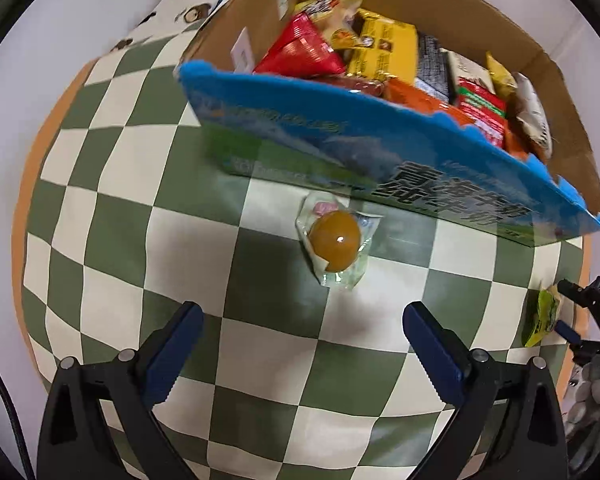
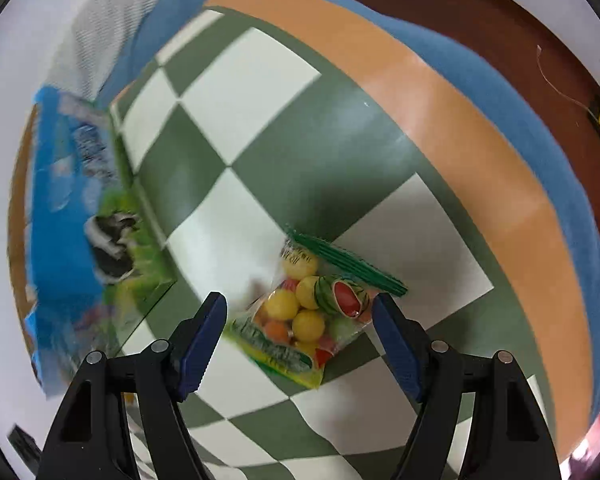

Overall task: Organize snacks
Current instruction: 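Grasp the egg-yolk pastry with the left tool while the right tool grasps the watermelon candy bag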

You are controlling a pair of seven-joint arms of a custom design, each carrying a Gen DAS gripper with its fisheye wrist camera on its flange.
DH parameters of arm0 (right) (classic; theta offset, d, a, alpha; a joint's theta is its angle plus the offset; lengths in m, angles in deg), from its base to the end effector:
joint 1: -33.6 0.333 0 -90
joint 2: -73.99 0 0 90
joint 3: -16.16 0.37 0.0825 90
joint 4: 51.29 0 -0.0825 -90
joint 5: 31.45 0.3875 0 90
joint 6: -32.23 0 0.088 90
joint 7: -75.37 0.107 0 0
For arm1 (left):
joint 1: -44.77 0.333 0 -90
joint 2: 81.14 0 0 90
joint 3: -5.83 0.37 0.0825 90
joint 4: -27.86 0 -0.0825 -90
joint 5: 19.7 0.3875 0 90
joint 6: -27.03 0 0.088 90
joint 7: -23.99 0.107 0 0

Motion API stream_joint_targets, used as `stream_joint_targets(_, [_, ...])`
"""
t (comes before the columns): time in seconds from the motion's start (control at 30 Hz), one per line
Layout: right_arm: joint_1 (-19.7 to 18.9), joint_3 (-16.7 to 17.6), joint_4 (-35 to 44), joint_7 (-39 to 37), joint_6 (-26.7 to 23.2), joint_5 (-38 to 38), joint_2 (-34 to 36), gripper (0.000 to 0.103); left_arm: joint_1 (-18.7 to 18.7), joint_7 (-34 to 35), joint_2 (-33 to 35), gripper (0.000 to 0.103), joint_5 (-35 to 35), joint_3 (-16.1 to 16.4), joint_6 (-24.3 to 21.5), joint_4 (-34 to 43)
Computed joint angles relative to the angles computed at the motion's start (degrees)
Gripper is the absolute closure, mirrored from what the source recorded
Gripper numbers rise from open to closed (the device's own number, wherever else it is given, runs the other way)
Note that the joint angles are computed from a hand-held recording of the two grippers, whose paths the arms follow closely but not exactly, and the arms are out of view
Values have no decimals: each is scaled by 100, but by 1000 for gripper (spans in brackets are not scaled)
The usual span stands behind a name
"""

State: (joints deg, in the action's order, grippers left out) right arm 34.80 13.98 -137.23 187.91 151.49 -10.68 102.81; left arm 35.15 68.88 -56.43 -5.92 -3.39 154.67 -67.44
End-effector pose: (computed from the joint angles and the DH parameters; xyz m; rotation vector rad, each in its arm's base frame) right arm 0.7347 0.0106 0.4331 -1.3852 2.5362 0.3026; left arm 0.6773 -0.2062 0.4215 -2.4324 1.7125 -0.1592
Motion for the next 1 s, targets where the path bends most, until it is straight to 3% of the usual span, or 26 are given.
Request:
stream_joint_targets(0.13, [140, 36, 65, -220, 3, -244, 112, 27, 60, -33, -2, 1, -89, 9, 64, -53])
stream_joint_targets(0.23, [320, 153, 129, -848, -133, -553, 142, 33, 115, 12, 16, 1, -133, 6, 194, -96])
stream_joint_targets(0.33, [611, 174, 45, -1505, -140, -1021, 61, 33, 195, 220, 148, 1, -251, -39, 205, 25])
stream_joint_targets(0.53, [694, 111, -420, -1710, 134, -926, -321, 31, 209, 647, 729, 1, -375, -56, -132, 671])
stream_joint_targets(0.6, [658, 92, -588, -1689, 190, -833, -472, 29, 220, 765, 869, 6, -426, -74, -64, 776])
stream_joint_targets(0.67, [627, 84, -638, -1693, 147, -783, -524, 29, 202, 850, 992, 28, -431, -69, -30, 870])
stream_joint_targets(0.77, [586, 56, -717, -1681, 85, -767, -571, 29, 142, 847, 1073, 52, -376, -13, 120, 877])
stream_joint_targets(0.9, [558, 67, -682, -1697, 9, -724, -514, 29, 84, 824, 978, 55, -242, 22, 260, 692])
stream_joint_targets(1.0, [576, 77, -90, -1627, -292, -763, -103, 29, 129, 826, 777, 56, -326, -40, 379, 337])
